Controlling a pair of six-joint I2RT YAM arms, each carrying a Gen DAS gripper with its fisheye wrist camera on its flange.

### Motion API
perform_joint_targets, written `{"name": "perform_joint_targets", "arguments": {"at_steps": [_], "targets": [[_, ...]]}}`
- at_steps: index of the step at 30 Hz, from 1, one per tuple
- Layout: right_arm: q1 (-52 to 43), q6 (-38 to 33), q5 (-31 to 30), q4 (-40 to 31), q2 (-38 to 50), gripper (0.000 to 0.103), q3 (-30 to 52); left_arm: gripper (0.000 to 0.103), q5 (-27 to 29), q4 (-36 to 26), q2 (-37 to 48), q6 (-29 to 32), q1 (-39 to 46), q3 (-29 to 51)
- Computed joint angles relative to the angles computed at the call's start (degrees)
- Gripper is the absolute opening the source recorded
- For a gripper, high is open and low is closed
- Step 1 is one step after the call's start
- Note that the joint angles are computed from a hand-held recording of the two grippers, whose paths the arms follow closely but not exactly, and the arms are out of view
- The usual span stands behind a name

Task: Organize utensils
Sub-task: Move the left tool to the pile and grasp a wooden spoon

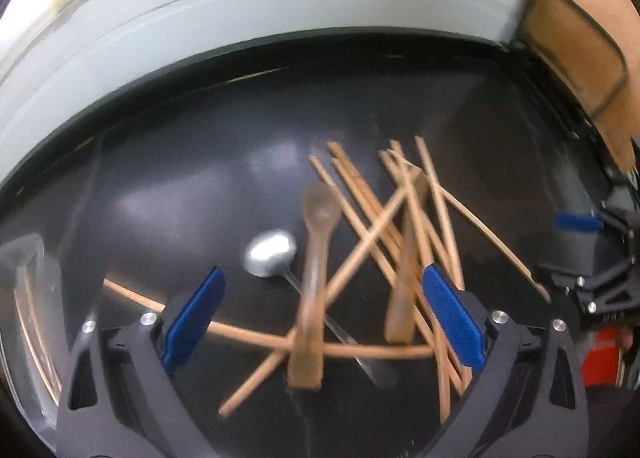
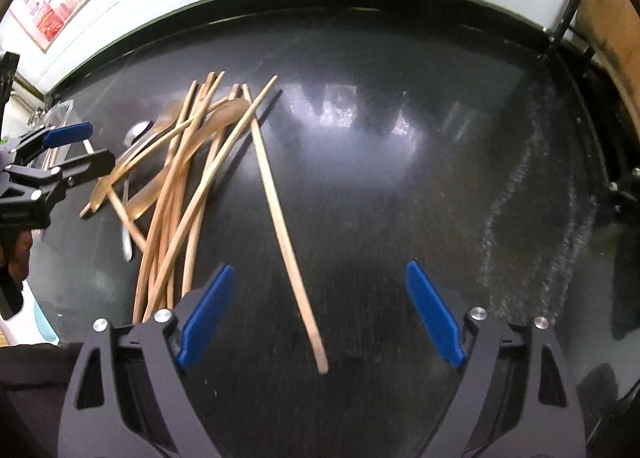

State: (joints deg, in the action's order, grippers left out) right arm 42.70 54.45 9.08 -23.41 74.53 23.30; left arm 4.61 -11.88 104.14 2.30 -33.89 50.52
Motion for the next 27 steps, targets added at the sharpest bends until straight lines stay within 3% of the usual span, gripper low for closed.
{"name": "perform_joint_targets", "arguments": {"at_steps": [3,6,9,14,16,21,22,25,26,27], "targets": [[-4.89,-4.48,-2.08,3.47,2.52,0.080,-0.21,0.084,1.18,-0.57,2.87,0.76,1.30,2.06],[-9.14,-8.28,-3.61,6.04,5.44,0.077,0.43,0.082,1.04,-2.55,5.32,2.70,2.31,4.35],[-12.63,-12.42,-4.09,7.98,8.84,0.069,1.63,0.081,-0.32,-0.55,4.89,3.90,1.84,2.84],[-12.07,-17.47,-1.57,7.06,12.66,0.056,5.23,0.069,0.37,2.18,4.64,3.77,1.96,0.24],[-10.61,-18.35,-0.19,6.67,13.89,0.044,6.45,0.057,-0.64,2.30,5.26,3.74,1.72,-0.10],[-9.16,-20.96,0.73,7.23,15.77,0.032,8.13,0.045,0.07,3.50,3.46,5.60,1.80,-2.88],[-8.94,-21.01,0.63,7.31,16.03,0.025,8.36,0.041,0.26,3.43,3.26,5.82,1.68,-3.12],[-8.98,-21.33,-0.34,7.48,17.34,0.013,9.53,0.027,1.07,2.25,3.76,6.87,1.84,-2.94],[-9.04,-21.47,-0.80,7.70,17.63,0.010,9.76,0.019,1.31,2.07,3.67,6.75,1.81,-2.96],[-8.83,-21.15,-0.85,7.52,17.80,0.008,10.09,0.018,1.06,1.43,3.62,6.60,1.58,-2.70]]}}
